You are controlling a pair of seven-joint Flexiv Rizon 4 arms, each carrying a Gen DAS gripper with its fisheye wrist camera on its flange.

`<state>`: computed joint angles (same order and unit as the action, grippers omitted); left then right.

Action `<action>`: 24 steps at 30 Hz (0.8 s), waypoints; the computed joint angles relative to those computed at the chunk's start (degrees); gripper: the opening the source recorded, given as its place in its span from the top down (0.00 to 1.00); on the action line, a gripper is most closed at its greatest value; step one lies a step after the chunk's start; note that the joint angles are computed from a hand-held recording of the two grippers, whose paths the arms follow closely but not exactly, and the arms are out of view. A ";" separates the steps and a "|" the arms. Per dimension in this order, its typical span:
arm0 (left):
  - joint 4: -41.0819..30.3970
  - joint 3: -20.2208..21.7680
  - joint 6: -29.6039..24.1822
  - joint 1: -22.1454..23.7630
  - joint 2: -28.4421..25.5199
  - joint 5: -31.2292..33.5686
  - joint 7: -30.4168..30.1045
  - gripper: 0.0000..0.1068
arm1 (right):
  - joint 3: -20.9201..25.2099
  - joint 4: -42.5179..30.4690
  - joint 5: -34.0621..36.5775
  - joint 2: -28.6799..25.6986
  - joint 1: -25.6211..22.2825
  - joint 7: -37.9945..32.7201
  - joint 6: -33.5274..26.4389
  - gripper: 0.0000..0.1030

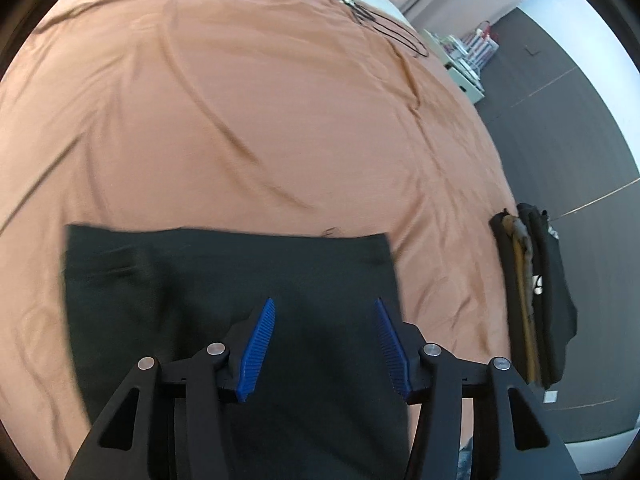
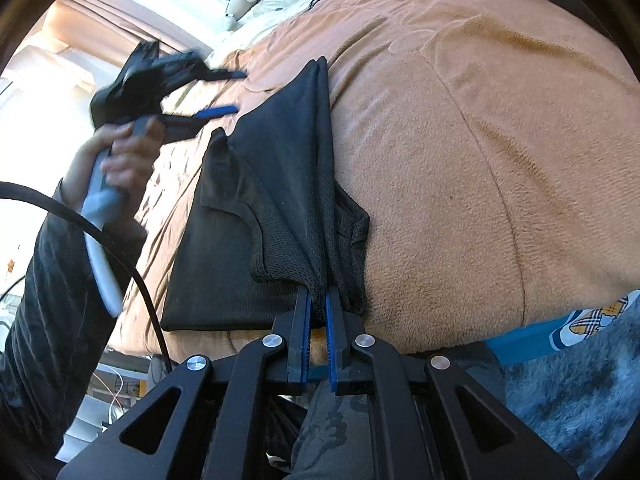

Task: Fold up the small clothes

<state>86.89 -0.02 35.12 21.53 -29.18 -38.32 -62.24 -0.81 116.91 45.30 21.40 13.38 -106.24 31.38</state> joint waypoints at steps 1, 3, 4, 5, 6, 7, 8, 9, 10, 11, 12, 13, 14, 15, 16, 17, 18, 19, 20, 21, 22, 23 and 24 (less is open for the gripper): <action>1.06 0.44 0.15 0.29 0.75 0.15 0.35 0.50 | 0.15 0.15 -0.06 0.17 -0.07 0.10 0.26 0.97; 2.76 1.38 0.29 0.75 1.93 0.66 0.54 0.50 | 0.56 0.49 -0.40 0.56 -0.20 0.76 1.16 0.97; 3.79 1.85 0.52 0.99 2.61 0.84 0.76 0.50 | 0.54 0.64 -0.51 0.70 -0.19 0.91 1.39 0.97; 4.99 2.33 0.92 1.29 3.35 0.90 1.11 0.50 | 0.68 0.80 -0.74 0.91 -0.20 1.28 1.70 0.97; 5.95 2.66 1.27 1.46 3.94 0.94 1.39 0.50 | 0.70 0.92 -0.93 1.06 -0.14 1.52 1.91 0.97; 7.09 3.08 1.70 1.68 4.63 1.02 1.78 0.50 | 0.65 1.09 -1.02 1.21 -0.03 1.60 2.03 0.97; 7.99 3.43 2.01 1.82 5.15 1.14 2.05 0.50 | 0.65 1.25 -1.12 1.39 0.08 1.73 2.13 0.97; 8.83 3.83 2.12 1.98 5.61 1.42 2.22 0.50 | 0.76 1.43 -1.33 1.50 0.11 2.04 2.47 0.97; 9.62 4.18 2.13 2.15 5.99 1.64 2.35 0.50 | 0.69 1.48 -1.48 1.51 0.22 2.18 2.64 0.97; 10.27 4.43 2.05 2.29 6.29 1.79 2.42 0.50 | 0.65 1.55 -1.59 1.62 0.32 2.30 2.77 0.97; 11.09 4.75 1.96 2.46 6.62 1.98 2.52 0.50 | 0.77 1.70 -1.84 1.77 0.32 2.55 3.17 0.97; 11.44 4.92 1.88 2.60 6.74 2.04 2.55 0.50 | 0.77 1.77 -2.08 1.89 0.35 2.79 3.41 0.97; 12.05 5.04 1.89 2.72 6.94 1.94 2.64 0.50 | 0.85 1.86 -2.25 2.00 0.43 2.99 3.78 0.97; 12.53 5.13 1.61 2.84 7.06 1.88 2.61 0.50 | 0.84 1.96 -2.35 2.10 0.54 3.05 4.18 0.97; 12.98 5.17 1.19 2.96 7.18 1.71 2.58 0.50 | 0.87 2.03 -2.58 2.08 0.60 3.33 4.53 0.97; 13.37 5.13 0.72 3.10 7.25 1.36 2.69 0.50 | 0.82 1.92 -2.88 1.86 0.72 3.77 4.45 0.97; 13.75 5.07 0.42 3.08 7.31 1.16 2.81 0.50 | 0.73 1.83 -3.12 1.71 0.86 4.10 4.14 0.97; 14.11 5.11 0.46 2.94 7.38 1.28 2.99 0.50 | 0.59 1.75 -3.19 1.66 0.94 4.31 3.93 0.96; 14.44 5.21 0.93 2.69 7.47 1.52 3.03 0.50 | 0.69 1.76 -3.39 1.74 0.97 4.56 3.89 0.96; 14.73 5.32 1.51 2.44 7.57 1.77 2.98 0.50 | 0.76 1.74 -3.70 1.86 1.01 4.70 3.75 0.96; 15.06 5.34 2.04 2.28 7.70 1.76 3.05 0.50 | 0.87 1.64 -4.15 1.87 1.04 4.90 3.64 0.96; 15.23 5.30 2.28 2.23 7.77 1.65 3.15 0.50 | 1.03 1.61 -4.62 1.91 1.06 5.08 3.61 0.96; 15.19 5.22 2.13 2.22 7.73 1.51 3.08 0.50 | 1.03 1.52 -4.94 1.93 1.16 5.02 3.51 0.95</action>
